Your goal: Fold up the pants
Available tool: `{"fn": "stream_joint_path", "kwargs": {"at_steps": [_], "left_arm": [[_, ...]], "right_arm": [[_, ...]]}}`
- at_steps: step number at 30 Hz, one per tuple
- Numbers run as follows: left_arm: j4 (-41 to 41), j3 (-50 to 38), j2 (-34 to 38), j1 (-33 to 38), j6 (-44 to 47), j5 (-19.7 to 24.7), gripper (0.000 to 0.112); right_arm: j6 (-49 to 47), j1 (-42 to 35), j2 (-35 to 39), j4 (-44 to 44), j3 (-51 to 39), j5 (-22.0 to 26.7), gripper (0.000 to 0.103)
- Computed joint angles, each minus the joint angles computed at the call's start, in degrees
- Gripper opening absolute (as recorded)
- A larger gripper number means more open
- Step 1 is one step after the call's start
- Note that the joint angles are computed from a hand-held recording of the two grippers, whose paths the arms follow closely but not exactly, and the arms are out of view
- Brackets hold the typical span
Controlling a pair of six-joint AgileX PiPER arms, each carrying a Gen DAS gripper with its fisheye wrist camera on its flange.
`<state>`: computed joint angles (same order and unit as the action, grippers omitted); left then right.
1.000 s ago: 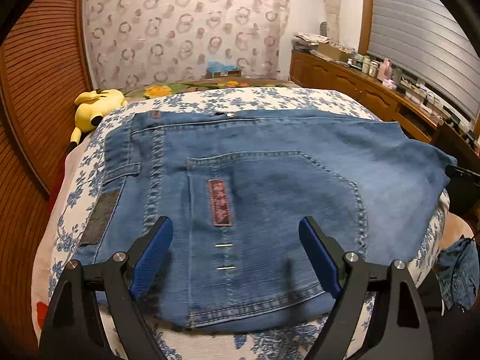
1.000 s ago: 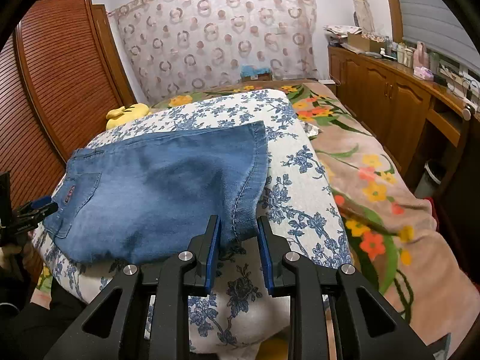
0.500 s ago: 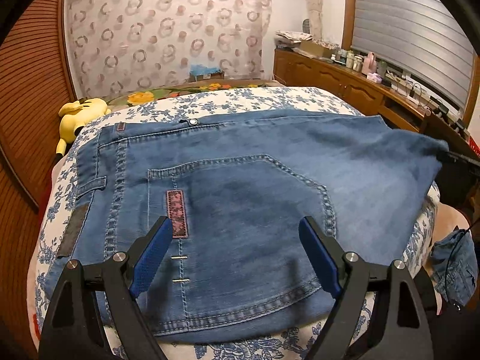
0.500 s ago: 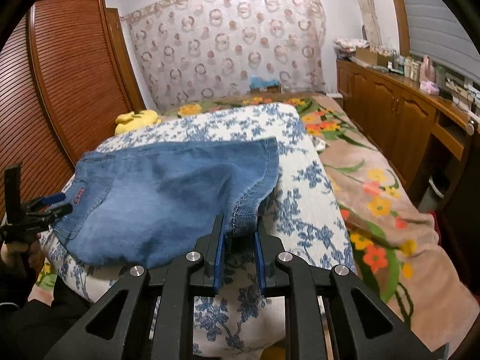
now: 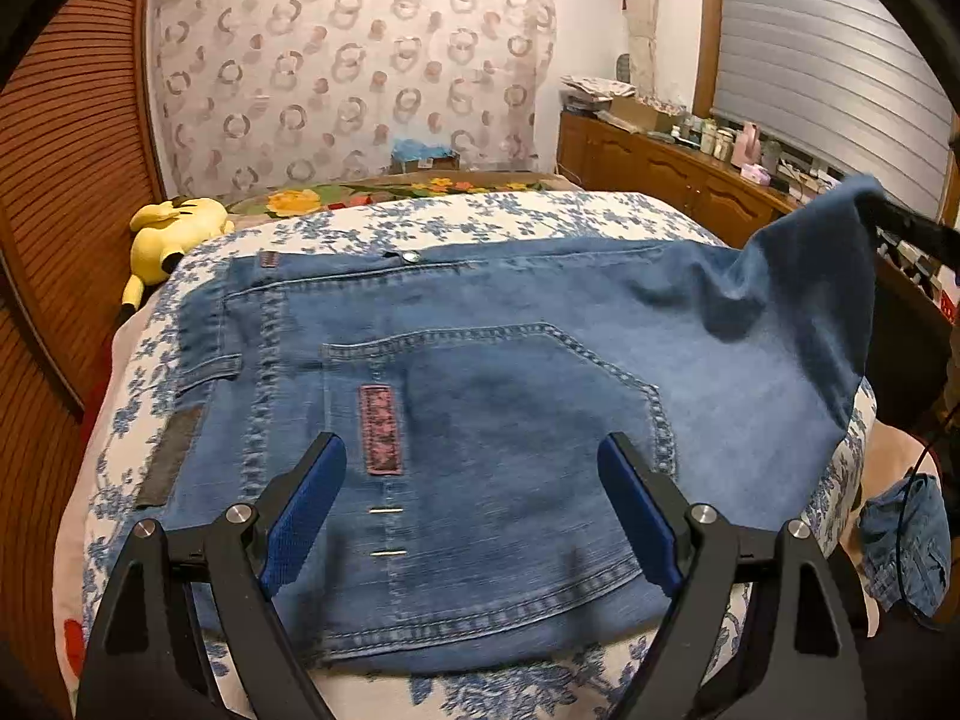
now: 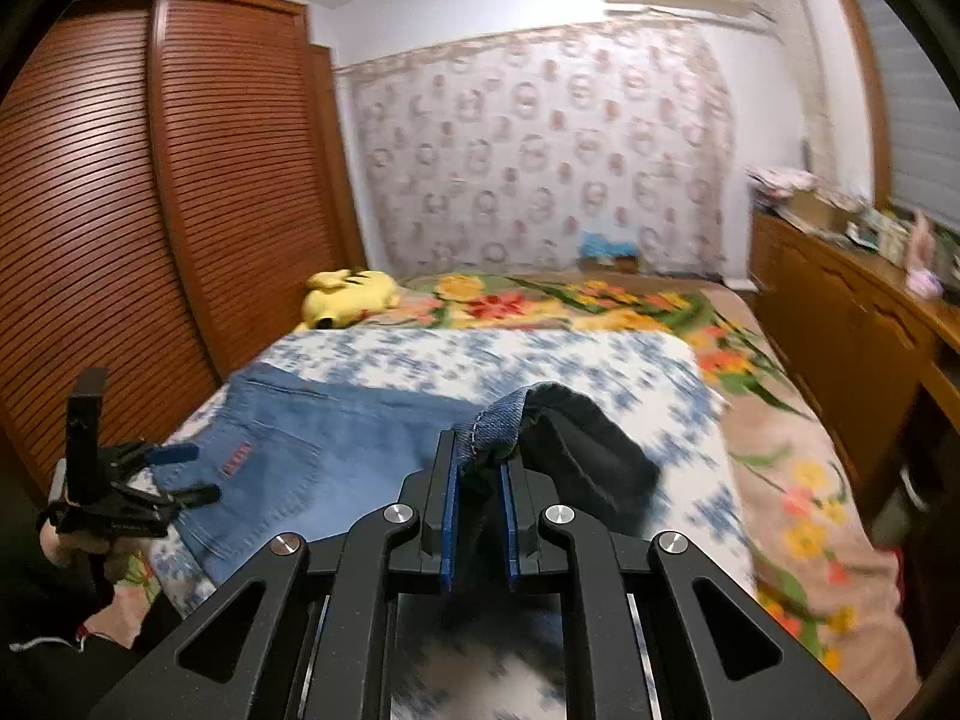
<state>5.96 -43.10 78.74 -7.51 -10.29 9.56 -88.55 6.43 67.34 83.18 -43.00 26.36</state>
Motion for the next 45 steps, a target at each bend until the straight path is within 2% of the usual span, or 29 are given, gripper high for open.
{"fn": "stream_joint_path", "kwargs": {"at_steps": [7,12,16,17,19,22,24,28,30,32,33,40,45], "left_arm": [[-4.7,1.7,-3.1,4.3,5.4,0.1,0.086],[-16.7,3.8,-6.2,9.6,18.3,0.6,0.086],[-26.8,4.9,-7.5,13.8,29.4,1.4,0.086],[-28.5,4.9,-7.6,14.7,31.2,1.6,0.086],[-32.3,5.1,-7.7,16.2,35.2,1.9,0.086],[-38.8,5.4,-7.6,18.1,42.3,2.0,0.086],[-39.3,5.4,-7.6,18.5,42.9,2.0,0.086],[-40.5,5.3,-7.0,18.8,44.3,1.5,0.086],[-41.7,5.3,-7.0,19.0,45.2,1.6,0.086],[-44.0,5.5,-6.9,19.3,47.7,1.7,0.086],[-42.8,5.5,-6.8,19.1,46.6,1.5,0.086],[-44.5,4.6,-5.7,17.4,48.0,1.6,0.086],[-52.6,1.7,-2.4,15.6,57.1,2.6,0.086]], "right_arm": [[-0.8,14.7,8.4,1.3,-11.2,-2.7,0.011],[-1.0,21.3,14.0,-0.1,-17.8,-3.1,0.012],[4.5,23.7,19.2,-6.2,-22.6,-2.1,0.012],[6.0,23.8,20.7,-7.9,-24.0,-1.8,0.012],[7.5,21.1,24.0,-10.2,-27.2,2.0,0.012],[13.8,20.5,26.3,-16.2,-30.7,3.7,0.012],[15.8,20.2,27.6,-18.2,-32.6,4.6,0.016],[26.4,22.8,28.6,-27.9,-36.9,6.1,0.022],[28.8,24.8,27.3,-30.8,-36.3,5.2,0.027],[30.7,25.5,26.8,-33.5,-36.7,5.4,0.043],[31.4,25.7,26.4,-34.5,-36.6,5.3,0.045],[34.1,24.2,23.9,-37.1,-33.6,1.1,0.045],[38.0,22.2,23.4,-40.8,-30.7,-2.1,0.045]]}}
